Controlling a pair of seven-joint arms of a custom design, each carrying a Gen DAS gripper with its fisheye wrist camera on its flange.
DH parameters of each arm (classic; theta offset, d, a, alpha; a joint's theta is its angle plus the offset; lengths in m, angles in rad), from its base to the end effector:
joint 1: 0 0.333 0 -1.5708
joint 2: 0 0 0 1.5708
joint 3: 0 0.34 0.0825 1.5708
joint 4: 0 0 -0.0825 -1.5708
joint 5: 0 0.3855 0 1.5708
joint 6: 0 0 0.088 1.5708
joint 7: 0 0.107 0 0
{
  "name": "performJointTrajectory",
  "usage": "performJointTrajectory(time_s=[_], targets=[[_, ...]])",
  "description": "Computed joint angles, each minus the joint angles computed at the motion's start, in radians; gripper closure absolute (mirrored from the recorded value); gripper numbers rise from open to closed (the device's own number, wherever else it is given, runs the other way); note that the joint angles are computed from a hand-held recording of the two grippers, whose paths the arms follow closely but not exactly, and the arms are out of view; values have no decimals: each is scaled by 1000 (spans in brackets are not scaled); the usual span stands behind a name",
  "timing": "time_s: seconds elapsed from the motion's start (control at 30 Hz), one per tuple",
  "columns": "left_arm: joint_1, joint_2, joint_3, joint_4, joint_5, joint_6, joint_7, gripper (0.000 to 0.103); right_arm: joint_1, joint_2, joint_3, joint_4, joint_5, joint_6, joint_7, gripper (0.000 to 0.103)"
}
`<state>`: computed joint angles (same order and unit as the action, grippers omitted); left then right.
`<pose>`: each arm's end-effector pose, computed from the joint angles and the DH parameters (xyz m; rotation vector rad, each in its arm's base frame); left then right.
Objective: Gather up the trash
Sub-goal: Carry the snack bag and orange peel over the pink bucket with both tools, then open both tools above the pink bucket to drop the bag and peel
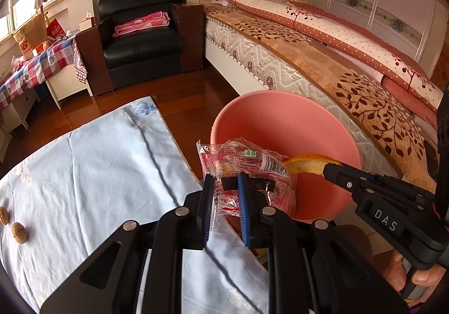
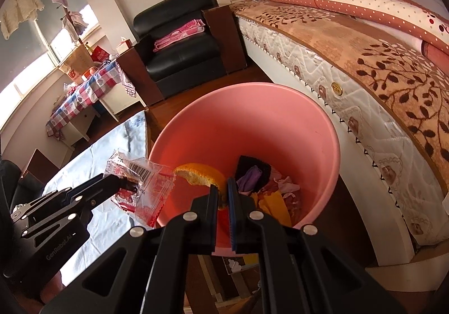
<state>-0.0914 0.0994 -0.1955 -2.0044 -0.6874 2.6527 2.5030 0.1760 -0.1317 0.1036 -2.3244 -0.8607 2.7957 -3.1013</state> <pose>0.5979 -0.1545 0.4884 -1.1707 2.4752 -0.9638 0.4920 0.1794 0.4711 -1.1528 2.1721 -0.5605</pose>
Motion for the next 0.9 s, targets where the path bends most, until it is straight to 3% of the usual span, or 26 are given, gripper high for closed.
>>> performJointTrajectory(time_s=[0.9], targets=[[-23,45,-23,30,59,22,-41,86,-20,12,-18,-32,29,27,-12,96]])
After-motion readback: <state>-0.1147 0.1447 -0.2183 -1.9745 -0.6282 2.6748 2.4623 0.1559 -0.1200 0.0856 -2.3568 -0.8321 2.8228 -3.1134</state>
